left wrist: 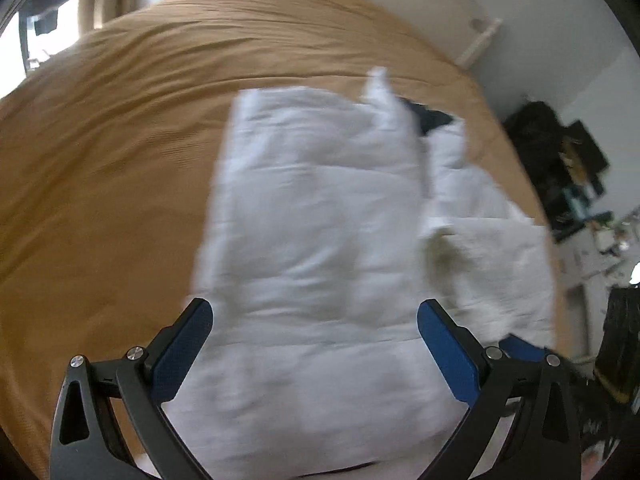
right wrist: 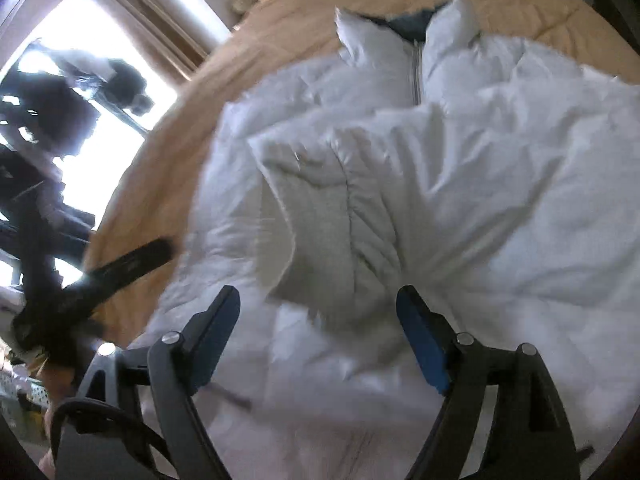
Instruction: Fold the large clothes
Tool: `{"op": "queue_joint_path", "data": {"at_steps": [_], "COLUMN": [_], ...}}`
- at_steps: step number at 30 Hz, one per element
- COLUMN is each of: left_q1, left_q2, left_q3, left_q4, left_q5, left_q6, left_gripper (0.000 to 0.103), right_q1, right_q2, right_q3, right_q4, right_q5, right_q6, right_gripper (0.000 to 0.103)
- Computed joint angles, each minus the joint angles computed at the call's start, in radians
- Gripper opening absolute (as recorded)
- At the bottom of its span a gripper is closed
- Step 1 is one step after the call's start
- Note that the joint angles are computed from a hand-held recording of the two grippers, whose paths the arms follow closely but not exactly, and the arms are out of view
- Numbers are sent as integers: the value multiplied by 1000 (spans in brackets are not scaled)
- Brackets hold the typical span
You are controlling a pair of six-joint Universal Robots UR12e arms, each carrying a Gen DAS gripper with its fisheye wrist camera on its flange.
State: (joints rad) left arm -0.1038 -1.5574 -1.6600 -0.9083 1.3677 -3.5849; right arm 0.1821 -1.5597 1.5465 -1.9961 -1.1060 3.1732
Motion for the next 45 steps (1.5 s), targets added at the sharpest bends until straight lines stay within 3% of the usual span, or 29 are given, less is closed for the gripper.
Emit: {"op": "queue_joint_path", "data": {"at_steps": [3, 7, 10, 13, 14, 16, 17, 18, 23, 26, 29, 31, 34, 36, 37, 38, 41, 44, 45], "left_q1": [-44, -81, -102, -85, -85, -88, -77, -71, -40, -1, 10, 24, 53, 64, 64, 65, 81, 56, 48], "left_q2": [-63, -127, -179, -179, -174, -176, -169, -163, -117, -89, -101, -104, -79, -51, -45, -45, -44, -20, -10], "left_q3": [65, 125, 182, 163, 153, 159, 140, 132, 107, 95, 108, 88, 28, -4, -6, 0, 7, 35, 44], "left_q4": [-12, 0, -72, -87, -83, -121, -88, -82, -43, -46, -138, -162, -72, -5, -11, -43, -96, -96, -77], "left_q5": [-11, -53, -57, -169, -162, -136, -175, -187, -132, -157, -86, -113, -151, -111, -72, -53, -93, 28, 24], "left_q6": [24, -6, -29, -89, -117, -113, -120, -125, -174, -127, -108, -105, -163, -217, -220, -206, -176, -157, -121], "left_gripper": [102, 102, 102, 98, 91, 58, 23, 9, 1, 4, 3, 2, 2, 2, 1, 0, 0, 0, 13], "right_q1": [-40, -134, -168, -196, -219, -250, -254, -254, -263, -269, -250, -237, -232, -234, -232, -226, -199, -186, -186], "right_q2": [-56, -118, -139, -147, -158, -177, -180, -185, -187, -188, -173, -156, -141, -140, -139, -138, -125, -102, -97], "right_q3": [35, 69, 90, 96, 107, 125, 131, 135, 144, 141, 128, 118, 112, 111, 111, 108, 97, 95, 98], "right_q4": [-17, 20, 14, 21, 26, 27, 20, 19, 28, 25, -11, -25, -23, -21, -26, -31, -27, 3, 9], "right_q5": [-13, 2, -46, -77, -50, -15, -18, -21, -8, 12, -25, -56, -44, -15, -10, -20, -96, -141, -143], "right_q6": [1, -13, -1, 38, 43, 46, 53, 53, 74, 65, 69, 89, 122, 124, 122, 109, 91, 88, 90], "right_gripper": [81, 81, 81, 81, 81, 81, 81, 81, 81, 81, 81, 81, 81, 81, 81, 81, 81, 81, 81]}}
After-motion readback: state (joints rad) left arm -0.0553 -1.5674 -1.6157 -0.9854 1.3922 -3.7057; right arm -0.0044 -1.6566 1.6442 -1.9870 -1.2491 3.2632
